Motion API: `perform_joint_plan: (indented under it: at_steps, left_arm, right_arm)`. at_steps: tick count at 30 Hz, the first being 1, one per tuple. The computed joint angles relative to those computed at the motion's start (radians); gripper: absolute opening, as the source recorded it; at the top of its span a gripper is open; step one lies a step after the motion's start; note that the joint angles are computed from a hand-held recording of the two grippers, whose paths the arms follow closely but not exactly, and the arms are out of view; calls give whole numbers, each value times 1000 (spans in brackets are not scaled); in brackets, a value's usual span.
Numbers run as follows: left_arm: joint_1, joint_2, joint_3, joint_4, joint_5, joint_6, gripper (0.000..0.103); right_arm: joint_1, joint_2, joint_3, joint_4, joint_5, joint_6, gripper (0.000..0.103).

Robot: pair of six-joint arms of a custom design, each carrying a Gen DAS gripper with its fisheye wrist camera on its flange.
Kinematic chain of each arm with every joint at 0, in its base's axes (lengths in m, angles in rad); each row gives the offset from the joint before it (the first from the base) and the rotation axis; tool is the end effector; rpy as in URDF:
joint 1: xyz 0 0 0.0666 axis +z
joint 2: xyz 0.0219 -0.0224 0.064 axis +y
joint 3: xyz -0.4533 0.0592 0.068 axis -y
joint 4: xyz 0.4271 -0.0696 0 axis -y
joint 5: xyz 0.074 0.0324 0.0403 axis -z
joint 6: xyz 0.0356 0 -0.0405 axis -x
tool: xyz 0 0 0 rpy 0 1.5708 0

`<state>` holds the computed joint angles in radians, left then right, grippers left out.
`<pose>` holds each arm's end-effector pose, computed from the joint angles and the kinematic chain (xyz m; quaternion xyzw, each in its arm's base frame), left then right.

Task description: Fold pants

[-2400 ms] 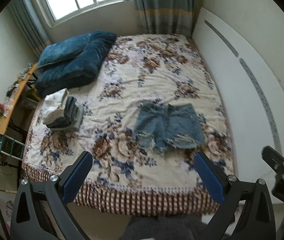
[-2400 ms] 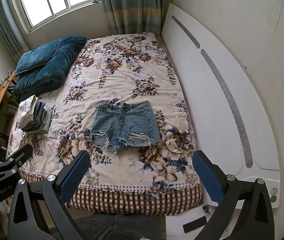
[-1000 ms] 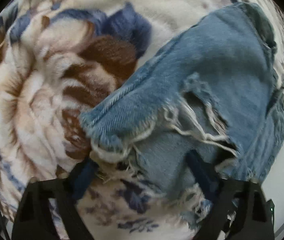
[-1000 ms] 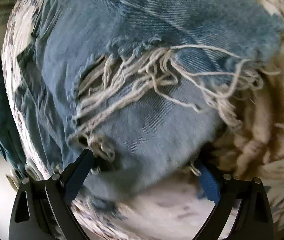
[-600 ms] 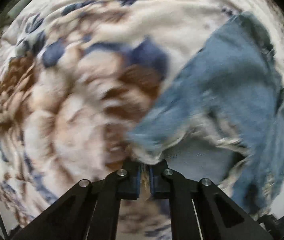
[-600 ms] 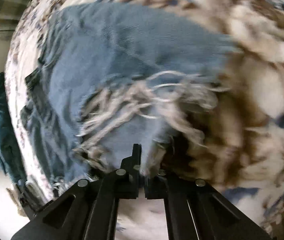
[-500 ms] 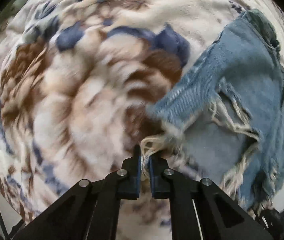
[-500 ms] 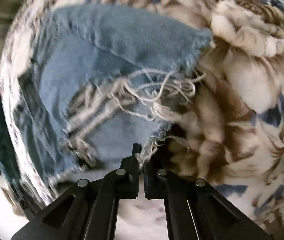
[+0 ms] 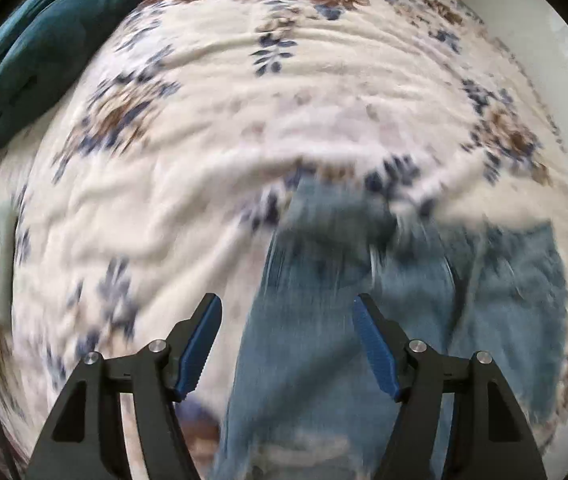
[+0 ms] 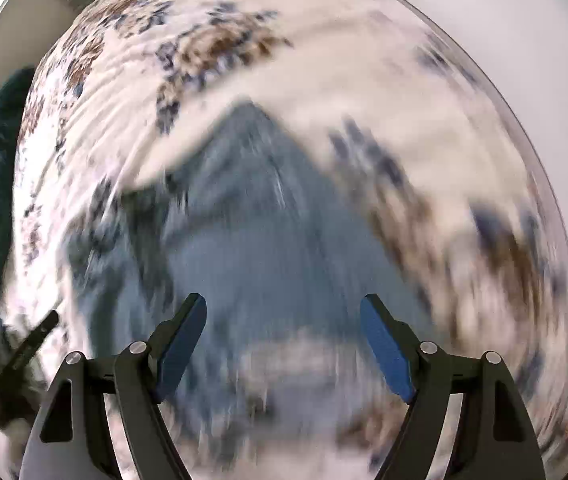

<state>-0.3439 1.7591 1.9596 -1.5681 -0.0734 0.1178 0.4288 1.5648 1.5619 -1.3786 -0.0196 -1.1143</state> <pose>0.5788 -0.2049 0.5409 0.1085 0.9882 0.0123 0.1070 0.4862 0.2226 0.4754 0.3337 0.9379 0.0729 0.0609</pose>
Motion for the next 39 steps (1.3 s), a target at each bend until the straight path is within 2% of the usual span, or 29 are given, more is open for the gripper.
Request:
perform_joint_plan:
  at_steps: [2,4,5,7,8,9,10,12,13,15,17,19,21,22,23,24,25,27,29,30,31,32,34,35,36,37,38,39]
  left_arm:
    - [-11,60,46,-25,-12,-18,66]
    - [-22,112,83,-52,-37,-35,66]
    - [-26,131,91,-65,-50,-39,66]
    - [-22,158,101,-66,-64,-9,67]
    - [-15,165,101,-62,-78,6,68]
    - [-9,167,100,-58,-89,17,69]
    - [0,168,97,-50,-94,32,69]
    - [22,168,82,-44,-64,51,84]
    - [23,165,71,-39,-64,43,84]
    - [2,151,44,-6,-133,-10,84]
    - [-16,143,39,3,-195,-39,84]
    - [-24,130,38,4,-218,-44,84]
    - [-39,93,27,30,-214,-52,83]
    - [-45,74,29,33,-195,-59,83]
    - [-56,62,40,27,-173,-64,83]
    - [-70,56,59,8,-142,-77,83]
    - [-79,67,90,-13,-116,-93,83]
    - [-122,79,135,-61,-92,-145,83]
    - [-171,85,159,-86,-121,-204,83]
    - [-190,85,156,-79,-144,-223,83]
    - [-202,85,150,-78,-160,-233,83]
    - [-212,84,136,-84,-169,-233,83]
    - [-221,79,101,-102,-183,-191,83]
    - [-219,74,78,-112,-170,-161,83]
    - [-217,67,54,-117,-159,-135,83]
    - [-219,62,30,-121,-164,-120,83]
    - [-223,54,11,-119,-176,-112,83]
    - [-226,45,-10,-110,-197,-112,83]
  right_arm:
    - [-57,93,63,-16,6,144,81]
    - [-95,199,149,-73,10,275,81]
    - [-115,241,180,-81,-20,342,81]
    - [-139,288,208,-101,-87,418,77]
    - [-145,302,211,-109,-98,443,61]
    - [-144,310,214,-123,-84,456,36]
    - [-142,313,210,-141,-29,464,25]
    - [-158,272,148,-73,-23,426,20]
    - [-173,239,93,-20,-22,384,20]
    - [-185,209,33,32,-19,333,20]
    - [-179,214,29,31,12,342,21]
    - [-186,210,30,23,-7,345,25]
    - [-209,181,18,37,-82,370,37]
    - [-229,140,-13,74,-146,378,44]
    - [-243,113,-34,95,-175,379,64]
    - [-257,71,-68,116,-202,377,77]
    - [-271,15,-114,130,-215,373,79]
    - [-287,-50,-183,135,-236,355,78]
    - [-309,-133,-294,154,-308,312,79]
    - [-275,-166,-332,176,-314,263,79]
    - [-270,-195,-385,204,-332,240,79]
    - [-222,-197,-413,248,-339,178,79]
    - [-196,-237,-517,331,-389,121,78]
    - [-181,-239,-535,358,-393,100,73]
    - [-166,-243,-553,390,-382,84,59]
    - [-142,-265,-569,410,-346,76,52]
    - [-118,-256,-559,423,-320,68,39]
    - [-105,-266,-557,420,-298,65,31]
